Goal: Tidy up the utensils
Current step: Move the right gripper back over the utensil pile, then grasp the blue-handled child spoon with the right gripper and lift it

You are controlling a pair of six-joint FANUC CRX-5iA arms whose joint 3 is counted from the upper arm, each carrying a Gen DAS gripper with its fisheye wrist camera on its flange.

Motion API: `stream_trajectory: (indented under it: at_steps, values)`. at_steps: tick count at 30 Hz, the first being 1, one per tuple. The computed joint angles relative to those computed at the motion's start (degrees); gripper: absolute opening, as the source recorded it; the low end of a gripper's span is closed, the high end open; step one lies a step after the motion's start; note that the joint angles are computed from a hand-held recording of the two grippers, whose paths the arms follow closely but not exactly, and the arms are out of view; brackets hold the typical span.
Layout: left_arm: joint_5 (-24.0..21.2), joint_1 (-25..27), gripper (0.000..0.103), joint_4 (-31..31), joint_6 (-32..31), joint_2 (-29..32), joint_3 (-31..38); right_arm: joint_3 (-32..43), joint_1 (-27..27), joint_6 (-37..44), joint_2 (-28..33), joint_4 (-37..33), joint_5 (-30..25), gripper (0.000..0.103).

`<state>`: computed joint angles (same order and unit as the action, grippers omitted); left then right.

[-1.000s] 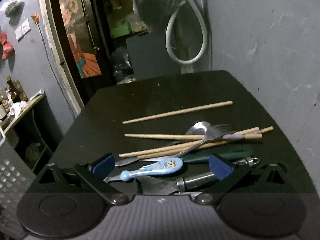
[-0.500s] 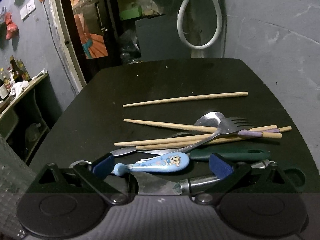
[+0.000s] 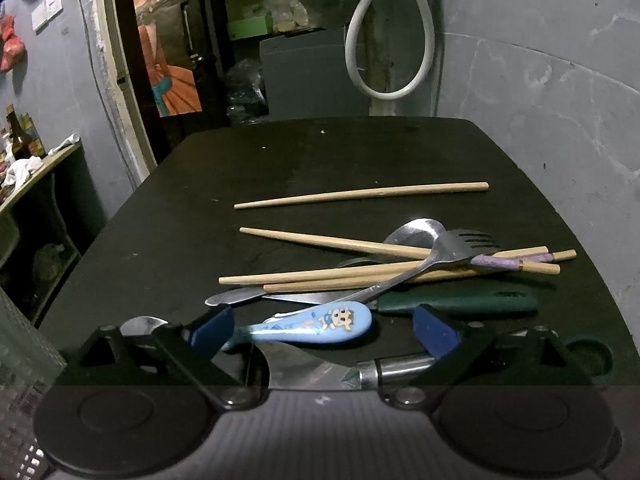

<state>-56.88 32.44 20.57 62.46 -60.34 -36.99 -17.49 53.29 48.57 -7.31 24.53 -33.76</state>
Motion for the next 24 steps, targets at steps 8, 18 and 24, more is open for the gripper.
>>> stream_trajectory:
  at_steps: [8, 18, 24]
  values:
    - [0.11, -0.34, 0.079, -0.36, 0.38, 0.13, 0.15, -0.95, 0.17, 0.4, -1.35, -1.2, 1.01, 0.082]
    - [0.19, -0.73, 0.079, -0.79, 0.76, 0.31, 0.34, -0.6, 0.88, 4.52, -3.04, -3.44, -1.11, 0.076]
    - [-0.29, 1.06, 0.079, 0.85, -1.08, -0.31, -0.39, 3.38, -1.85, 9.81, -0.62, -9.56, -2.06, 0.076]
